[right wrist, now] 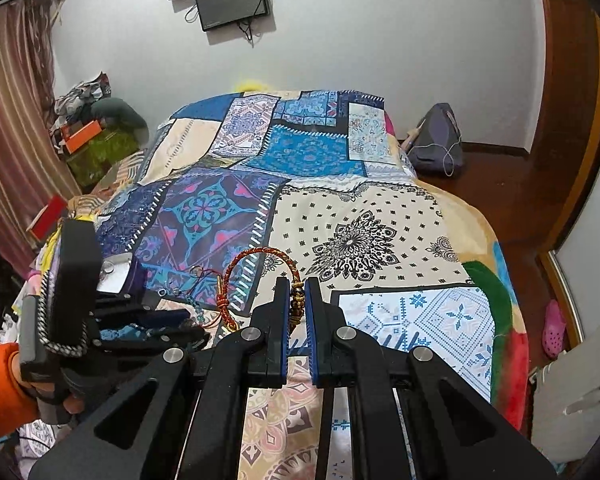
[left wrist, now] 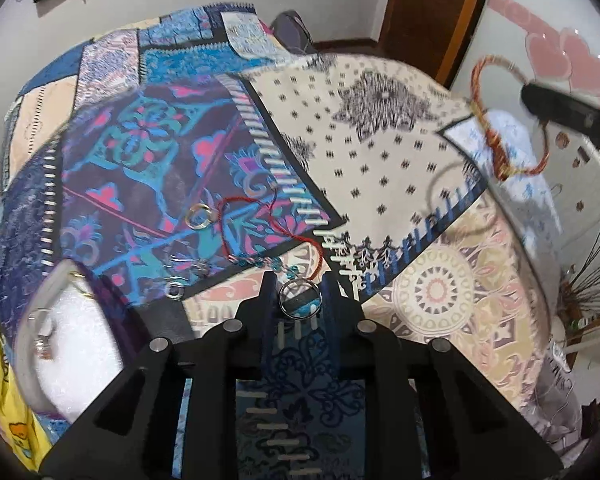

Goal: Organize jewelry
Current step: 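Grasp the beaded bracelet with the right gripper and lift it, then carry the bracelet over the heart box and lower it in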

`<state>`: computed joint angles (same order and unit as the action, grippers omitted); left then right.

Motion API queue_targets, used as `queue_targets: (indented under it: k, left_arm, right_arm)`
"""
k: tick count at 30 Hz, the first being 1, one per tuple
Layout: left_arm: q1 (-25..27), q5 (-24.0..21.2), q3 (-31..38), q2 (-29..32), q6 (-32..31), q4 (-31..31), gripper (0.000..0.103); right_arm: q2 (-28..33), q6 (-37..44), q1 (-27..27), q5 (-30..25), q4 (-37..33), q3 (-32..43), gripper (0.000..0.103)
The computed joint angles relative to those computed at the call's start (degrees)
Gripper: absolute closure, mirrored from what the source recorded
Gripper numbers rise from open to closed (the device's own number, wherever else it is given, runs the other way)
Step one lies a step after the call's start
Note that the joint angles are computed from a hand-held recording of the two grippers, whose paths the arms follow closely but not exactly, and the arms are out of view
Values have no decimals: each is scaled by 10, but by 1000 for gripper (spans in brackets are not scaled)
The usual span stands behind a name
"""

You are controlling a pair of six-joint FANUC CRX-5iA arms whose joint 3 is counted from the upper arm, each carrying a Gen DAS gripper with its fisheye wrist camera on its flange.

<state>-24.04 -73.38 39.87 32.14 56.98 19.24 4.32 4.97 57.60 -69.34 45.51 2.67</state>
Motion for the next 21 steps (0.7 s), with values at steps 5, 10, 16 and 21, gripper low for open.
queue_targets:
  k: [5,10,16,21]
  left_arm:
    - [17,40,-41,-43,-14,22,82]
    - [40,69,-68,-76,-20,42,82]
    - [68,91,-82,-98,-19,52,82]
    - [93,104,-90,-113,-21,56,82]
  right_arm:
    - [11,7,-3,13,-6,11,97]
    - [33,23,-7,33,-6,38,96]
    - [67,52,-8,53,-5,84,96]
    - [101,83,-10,68,-10,133,96]
